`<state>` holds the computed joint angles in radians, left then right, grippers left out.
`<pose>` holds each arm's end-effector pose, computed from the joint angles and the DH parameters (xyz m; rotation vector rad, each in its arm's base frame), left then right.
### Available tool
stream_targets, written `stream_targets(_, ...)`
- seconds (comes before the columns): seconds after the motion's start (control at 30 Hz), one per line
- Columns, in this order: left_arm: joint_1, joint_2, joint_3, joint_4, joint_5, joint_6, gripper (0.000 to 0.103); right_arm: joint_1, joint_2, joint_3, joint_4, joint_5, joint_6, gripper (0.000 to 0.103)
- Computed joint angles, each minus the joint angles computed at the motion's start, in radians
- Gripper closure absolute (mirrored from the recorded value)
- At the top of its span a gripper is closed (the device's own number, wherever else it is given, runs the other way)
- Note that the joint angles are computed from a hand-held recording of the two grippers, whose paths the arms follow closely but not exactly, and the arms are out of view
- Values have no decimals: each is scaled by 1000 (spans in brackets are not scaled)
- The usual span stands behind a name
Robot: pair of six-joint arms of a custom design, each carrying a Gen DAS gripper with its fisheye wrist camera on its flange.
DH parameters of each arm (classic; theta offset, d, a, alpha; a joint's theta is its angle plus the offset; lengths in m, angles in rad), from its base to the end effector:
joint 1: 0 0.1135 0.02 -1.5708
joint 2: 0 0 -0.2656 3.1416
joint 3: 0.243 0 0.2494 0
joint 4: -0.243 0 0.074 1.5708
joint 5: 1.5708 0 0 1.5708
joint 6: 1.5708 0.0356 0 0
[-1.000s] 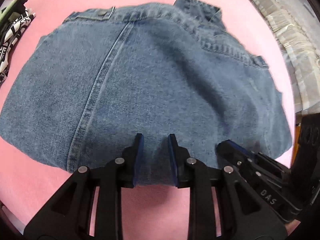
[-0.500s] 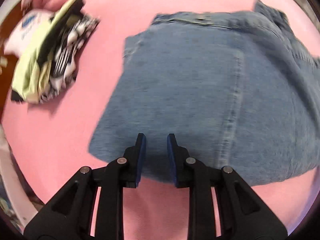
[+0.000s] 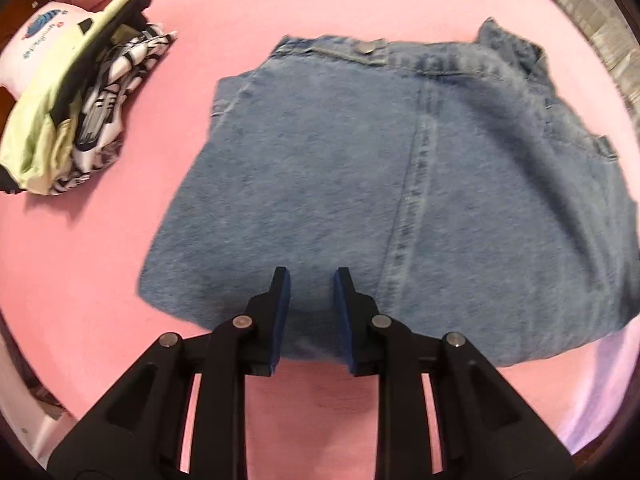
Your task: Fold large clothes
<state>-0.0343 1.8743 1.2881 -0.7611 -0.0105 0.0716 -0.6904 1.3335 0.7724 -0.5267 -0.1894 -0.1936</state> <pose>0.3583 -0.0119 0.1762 0.1528 2.9143 0.0214 0.1932 -0.1509 0.1972 0.5860 2.5603 -0.0512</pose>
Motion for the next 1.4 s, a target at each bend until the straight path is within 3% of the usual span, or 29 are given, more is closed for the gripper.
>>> stream_targets(0.23,5,101,171,-59,14,13,82,87,299,216,70,45,-3,58)
stream_targets(0.47,41,173,306,-112,27,-22,82,75,555,460,-52,-24,63,60)
stream_targets(0.6,38,185,305,-117,28,-29,82,33,617,554,-134,-145,126,96)
stream_targets(0.7,25,183,286,-110,24,-30,82,26,615,558,-132,-144,115,98)
stream_targets(0.83,5,179,268,-103,28,-28,82,47,524,456,-46,-35,105,99)
stream_targets(1.03,-18,183,288,-112,33,-37,82,78,447,368,-5,87,174,100)
stream_targets(1.2,-19,183,302,-129,48,-31,82,88,466,359,16,125,211,99)
stream_targets(1.33,-29,155,269,-128,58,-13,82,121,321,291,54,166,212,97)
stream_targets(1.4,-42,116,227,-120,86,-17,82,151,216,252,30,171,223,89)
